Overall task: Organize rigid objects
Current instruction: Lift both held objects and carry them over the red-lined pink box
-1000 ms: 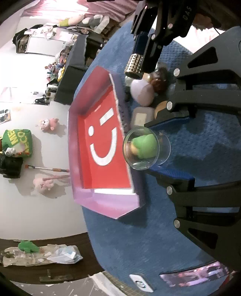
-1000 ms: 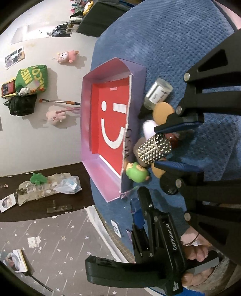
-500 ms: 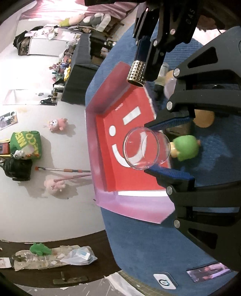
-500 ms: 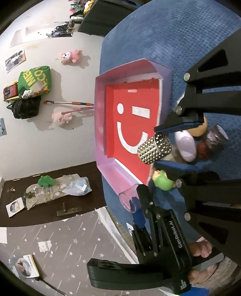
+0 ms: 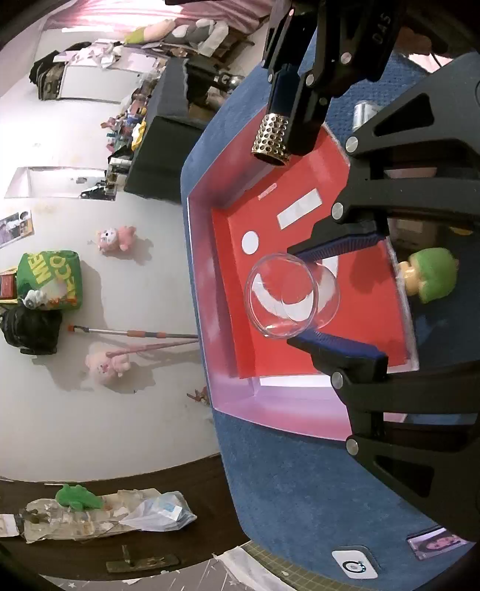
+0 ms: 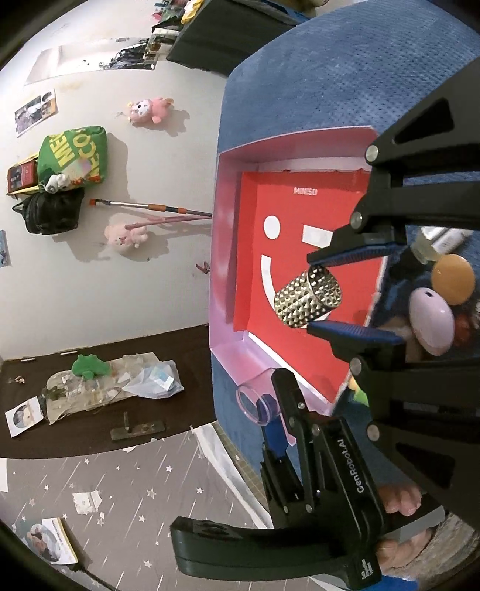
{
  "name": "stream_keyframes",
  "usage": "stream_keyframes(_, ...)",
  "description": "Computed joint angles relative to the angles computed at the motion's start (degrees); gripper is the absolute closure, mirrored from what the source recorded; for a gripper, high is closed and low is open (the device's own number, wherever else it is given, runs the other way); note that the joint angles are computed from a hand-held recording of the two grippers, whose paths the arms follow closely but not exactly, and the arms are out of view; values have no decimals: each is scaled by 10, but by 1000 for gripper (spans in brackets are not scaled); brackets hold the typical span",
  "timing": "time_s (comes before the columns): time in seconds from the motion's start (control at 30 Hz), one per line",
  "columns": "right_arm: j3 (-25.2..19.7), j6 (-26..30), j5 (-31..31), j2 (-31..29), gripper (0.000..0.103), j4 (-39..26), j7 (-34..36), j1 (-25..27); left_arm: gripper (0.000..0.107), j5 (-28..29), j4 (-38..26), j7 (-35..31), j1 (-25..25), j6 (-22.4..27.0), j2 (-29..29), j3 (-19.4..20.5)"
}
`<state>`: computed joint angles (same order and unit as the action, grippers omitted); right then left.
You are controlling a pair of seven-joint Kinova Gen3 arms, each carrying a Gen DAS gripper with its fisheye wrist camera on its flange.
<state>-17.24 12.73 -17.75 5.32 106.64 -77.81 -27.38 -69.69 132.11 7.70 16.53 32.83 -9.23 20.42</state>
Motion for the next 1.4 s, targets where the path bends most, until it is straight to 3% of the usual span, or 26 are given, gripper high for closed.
stream_keyframes(0.2,7,30,12,32,70,-49,-4,1,70,3,-14,-21,-19,-27,14,-23)
stream_keyframes(0.63,51,100,99,118,70,-154,-103,-31,71,55,-45,-101,-36,-90,78,-86)
stream_keyframes(1.0,76,193,154,185,70,-244,-164,-54,70,178,-68,-228,-33,-119,118,-141)
stream_keyframes(1.4,71,287,148,229,70,-312,-163,-47,70,354,-87,-402,-34,-116,141,-168)
